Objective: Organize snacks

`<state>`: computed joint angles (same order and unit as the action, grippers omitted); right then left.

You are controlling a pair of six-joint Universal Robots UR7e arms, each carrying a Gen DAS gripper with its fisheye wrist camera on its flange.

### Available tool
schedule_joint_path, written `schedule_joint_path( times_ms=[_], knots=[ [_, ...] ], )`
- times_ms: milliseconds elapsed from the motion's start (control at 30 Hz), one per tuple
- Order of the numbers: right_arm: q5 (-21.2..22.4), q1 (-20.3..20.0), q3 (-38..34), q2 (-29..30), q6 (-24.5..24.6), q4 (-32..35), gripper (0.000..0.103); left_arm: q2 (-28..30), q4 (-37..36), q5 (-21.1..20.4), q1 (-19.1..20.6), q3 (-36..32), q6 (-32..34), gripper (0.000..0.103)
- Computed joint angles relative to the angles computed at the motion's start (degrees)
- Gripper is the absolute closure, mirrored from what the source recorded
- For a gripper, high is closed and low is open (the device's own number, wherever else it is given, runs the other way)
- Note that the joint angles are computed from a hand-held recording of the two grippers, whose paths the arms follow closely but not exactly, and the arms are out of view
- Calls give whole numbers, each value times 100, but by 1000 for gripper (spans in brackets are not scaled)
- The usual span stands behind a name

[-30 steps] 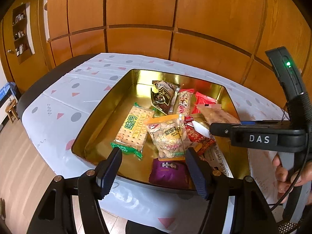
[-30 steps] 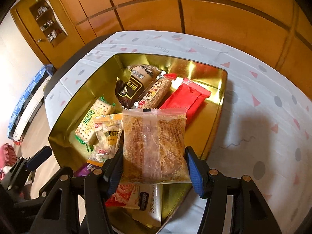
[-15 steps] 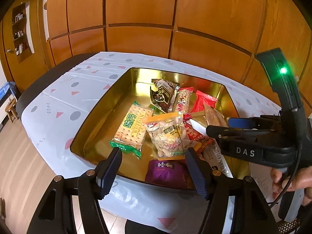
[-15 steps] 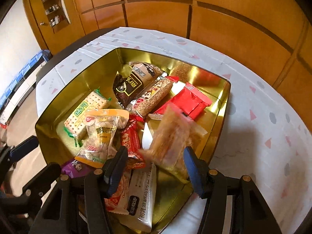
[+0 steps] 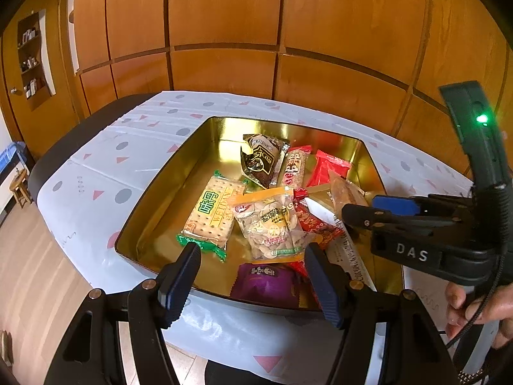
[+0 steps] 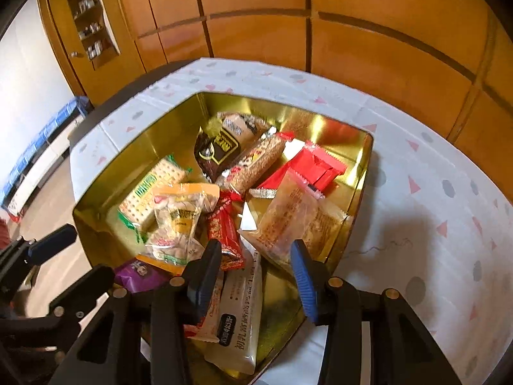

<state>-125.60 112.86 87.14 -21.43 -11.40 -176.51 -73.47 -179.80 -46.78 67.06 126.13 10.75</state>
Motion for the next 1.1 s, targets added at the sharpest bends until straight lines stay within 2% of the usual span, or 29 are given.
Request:
schedule_joint_path(
  times_ms=[233,300,367,467,667,767,867,933,1033,1100],
  knots=[
    [-194,81,488,-202,136,-861,56,65,-274,111,-128,79,70,35],
    [-292,109,631,-263,155,-1133,53,117,-504,186,-187,133,139,35],
    [-422,147,853,-333,199,-1578,42,200,-819,284,-252,195,221,35],
    [-611,196,1141,-359,122,-2199,40,288,-1193,439,-356,278,305,35],
    [-953,262,1555,-337,77,-3004,34,261,-1572,473,-498,411,299,35],
    [-995,294,1644,-329,8,-3270,27,306,-1768,674,-618,449,400,35],
    [-993,322,1650,-296,-103,-3412,26,277,-1831,692,-672,498,382,35],
    [-1023,346,1660,-267,-181,-3505,26,311,-1890,874,-728,512,336,35],
    [-1024,364,1707,-257,-197,-3613,26,517,-2175,1428,-845,486,421,35],
    [-1019,378,1735,-250,-206,-3669,25,527,-2204,1511,-857,503,422,35]
  ],
)
